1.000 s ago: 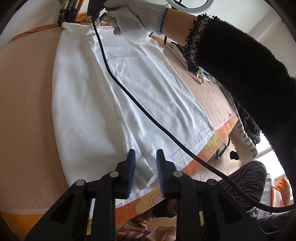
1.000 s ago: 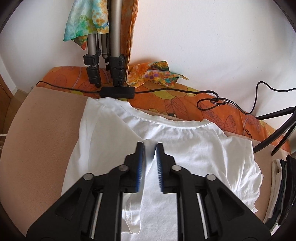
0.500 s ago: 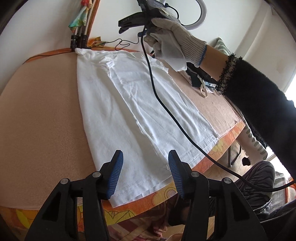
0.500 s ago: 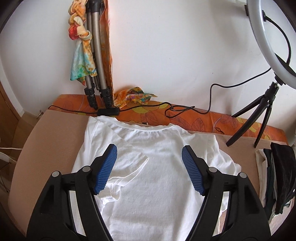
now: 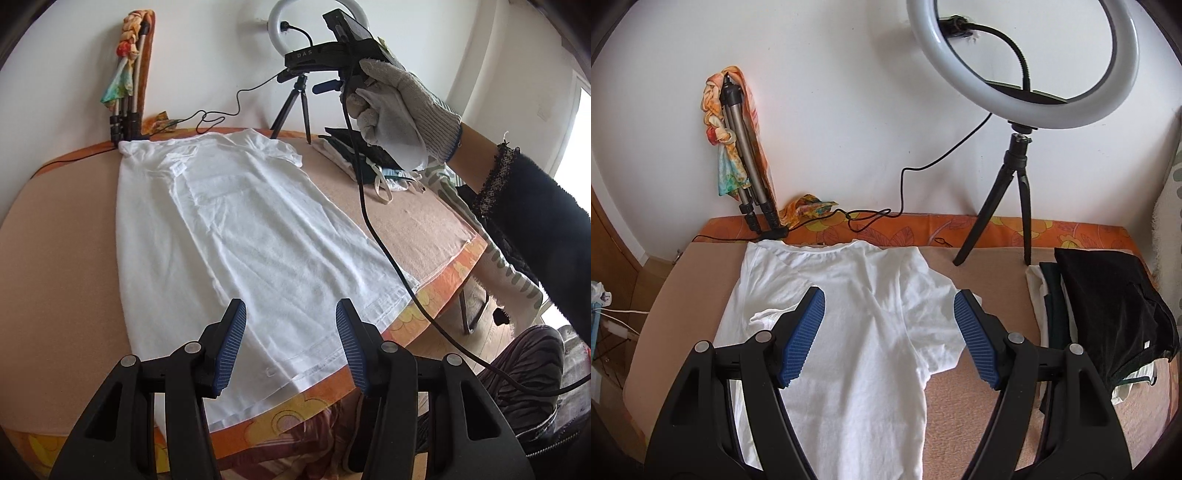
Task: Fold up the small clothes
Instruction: 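Grip the other shirt side at shoulder with right tool while left grips hem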
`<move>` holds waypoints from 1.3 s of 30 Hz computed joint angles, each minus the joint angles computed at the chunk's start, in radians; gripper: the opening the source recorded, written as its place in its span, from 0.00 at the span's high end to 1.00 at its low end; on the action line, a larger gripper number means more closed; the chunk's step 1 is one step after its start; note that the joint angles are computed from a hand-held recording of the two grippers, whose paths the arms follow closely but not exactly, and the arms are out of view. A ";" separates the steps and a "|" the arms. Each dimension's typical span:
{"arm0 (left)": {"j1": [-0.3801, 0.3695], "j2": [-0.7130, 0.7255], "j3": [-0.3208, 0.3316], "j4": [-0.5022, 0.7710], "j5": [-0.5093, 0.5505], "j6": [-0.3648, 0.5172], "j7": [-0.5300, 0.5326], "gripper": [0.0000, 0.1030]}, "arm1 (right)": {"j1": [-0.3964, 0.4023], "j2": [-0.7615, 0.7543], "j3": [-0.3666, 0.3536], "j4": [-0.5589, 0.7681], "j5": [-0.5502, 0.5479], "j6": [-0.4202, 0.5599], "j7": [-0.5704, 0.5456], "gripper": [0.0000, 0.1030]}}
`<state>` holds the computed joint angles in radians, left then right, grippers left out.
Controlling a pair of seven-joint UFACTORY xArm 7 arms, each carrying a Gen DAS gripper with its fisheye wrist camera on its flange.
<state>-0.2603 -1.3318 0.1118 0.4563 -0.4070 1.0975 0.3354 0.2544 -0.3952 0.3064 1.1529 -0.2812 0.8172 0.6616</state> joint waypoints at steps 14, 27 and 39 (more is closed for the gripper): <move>-0.276 0.225 -0.230 0.038 -0.115 -0.198 -0.080 0.52 | -0.053 -0.254 -0.165 -0.183 0.178 0.028 -0.284 0.27; -0.355 0.449 -0.333 0.075 -0.009 -0.337 -0.199 0.52 | -0.079 -0.224 -0.246 -0.271 0.336 -0.071 -0.438 0.27; -0.434 0.455 -0.237 0.021 -0.014 -0.480 -0.250 0.94 | -0.039 0.021 -0.258 -0.219 0.469 -0.192 -0.530 0.27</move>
